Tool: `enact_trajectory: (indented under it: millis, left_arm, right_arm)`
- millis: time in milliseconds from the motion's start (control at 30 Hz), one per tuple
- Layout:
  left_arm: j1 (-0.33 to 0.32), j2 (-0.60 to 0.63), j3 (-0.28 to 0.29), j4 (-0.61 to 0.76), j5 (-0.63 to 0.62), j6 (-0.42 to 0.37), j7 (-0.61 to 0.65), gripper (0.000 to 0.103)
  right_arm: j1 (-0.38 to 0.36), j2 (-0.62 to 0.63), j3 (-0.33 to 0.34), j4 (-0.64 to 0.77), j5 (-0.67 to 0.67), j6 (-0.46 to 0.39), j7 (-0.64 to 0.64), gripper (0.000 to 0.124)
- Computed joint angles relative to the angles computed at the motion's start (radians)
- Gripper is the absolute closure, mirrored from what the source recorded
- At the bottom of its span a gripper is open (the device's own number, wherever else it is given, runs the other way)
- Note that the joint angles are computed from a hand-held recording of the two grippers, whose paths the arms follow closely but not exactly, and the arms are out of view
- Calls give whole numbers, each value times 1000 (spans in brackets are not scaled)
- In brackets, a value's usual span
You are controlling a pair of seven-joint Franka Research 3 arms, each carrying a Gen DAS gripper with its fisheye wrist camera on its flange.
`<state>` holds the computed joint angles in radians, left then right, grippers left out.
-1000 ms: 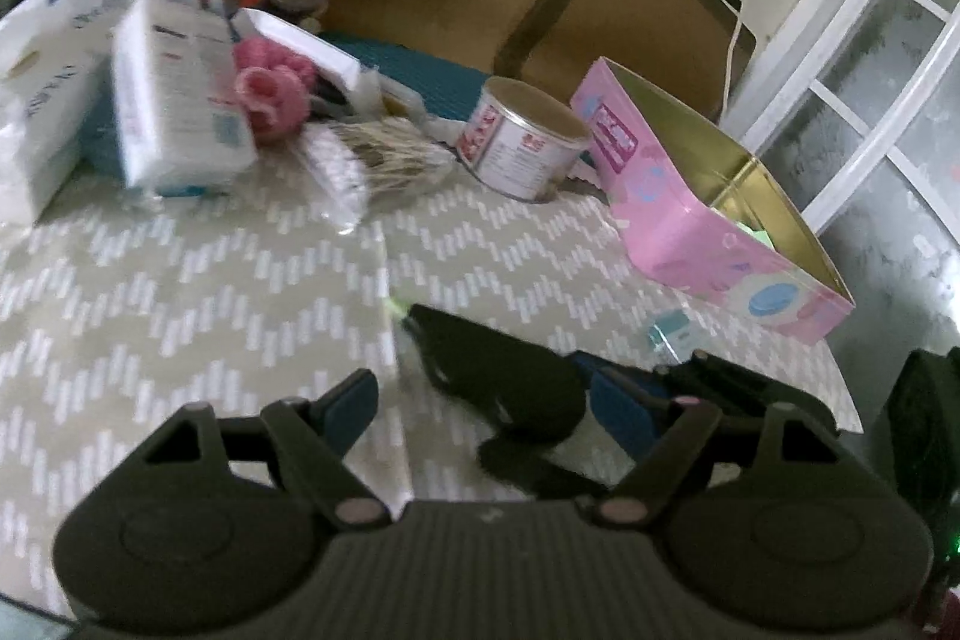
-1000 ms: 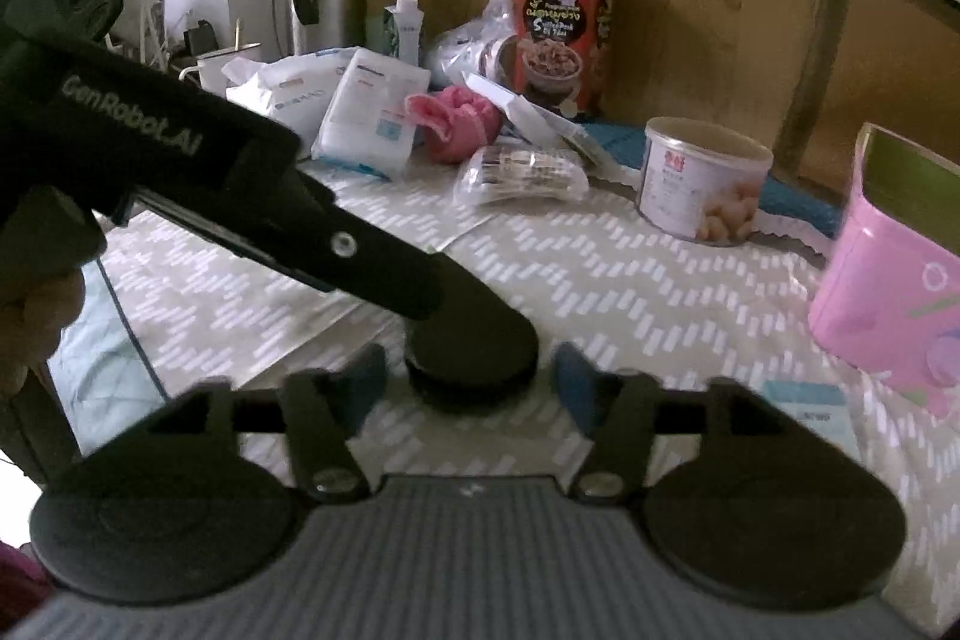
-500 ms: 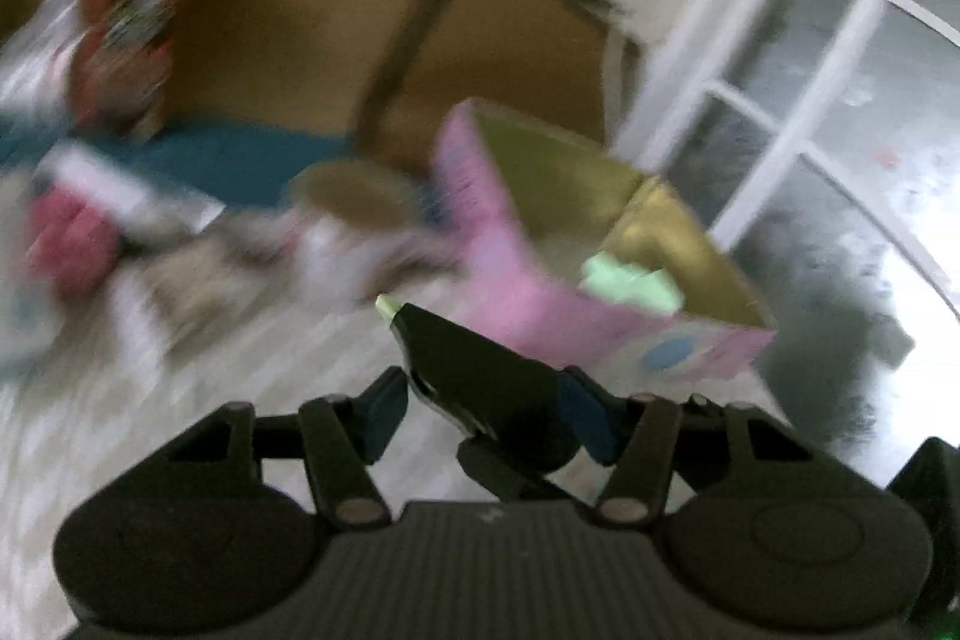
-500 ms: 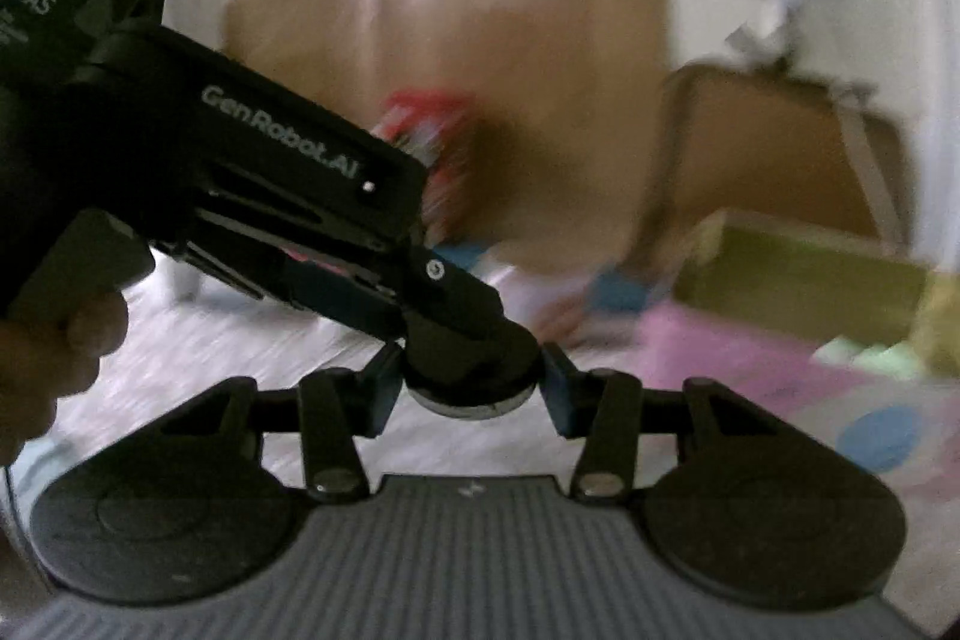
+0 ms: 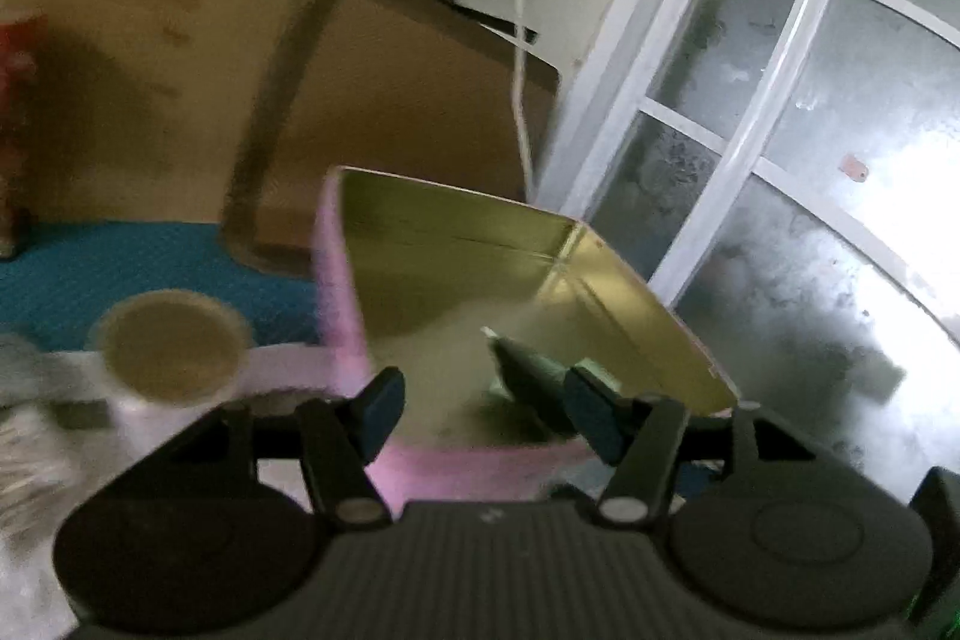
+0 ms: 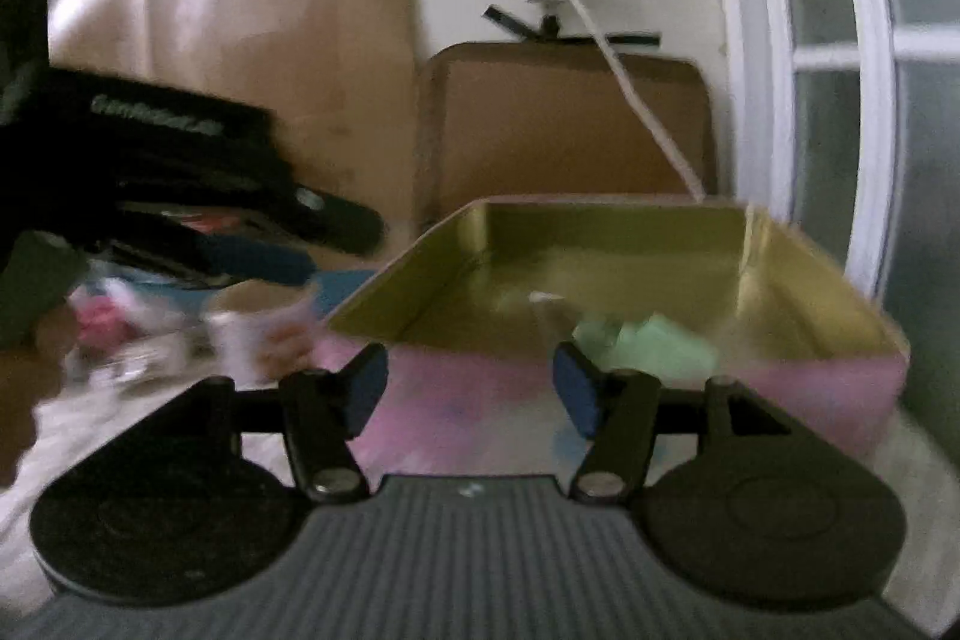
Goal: Organize soft objects
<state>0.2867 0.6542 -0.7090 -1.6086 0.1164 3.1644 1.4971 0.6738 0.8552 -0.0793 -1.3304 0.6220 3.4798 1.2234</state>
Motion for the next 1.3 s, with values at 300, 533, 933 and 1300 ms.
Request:
enact_trajectory:
  millis: [300,533,933,1300]
  left_arm:
    - [95,-269,53,-374,-52,-7,-104,37]
    - [307,-307,-103,-500,-171,29,-109,37]
    - [509,-240,-259,-516,-85,2,-229,70]
    - [161,-34,-117,-48,-33,-142,-32,71]
  right_arm:
    - [55,-102,5,-223,-127,-85,18,80]
    - [-161,47,340,81,-190,-298,-47,81]
    - [-115,217,410,431,-62,-550,-76,81]
    - [-174,136,403,279,-46,-128,-147,81]
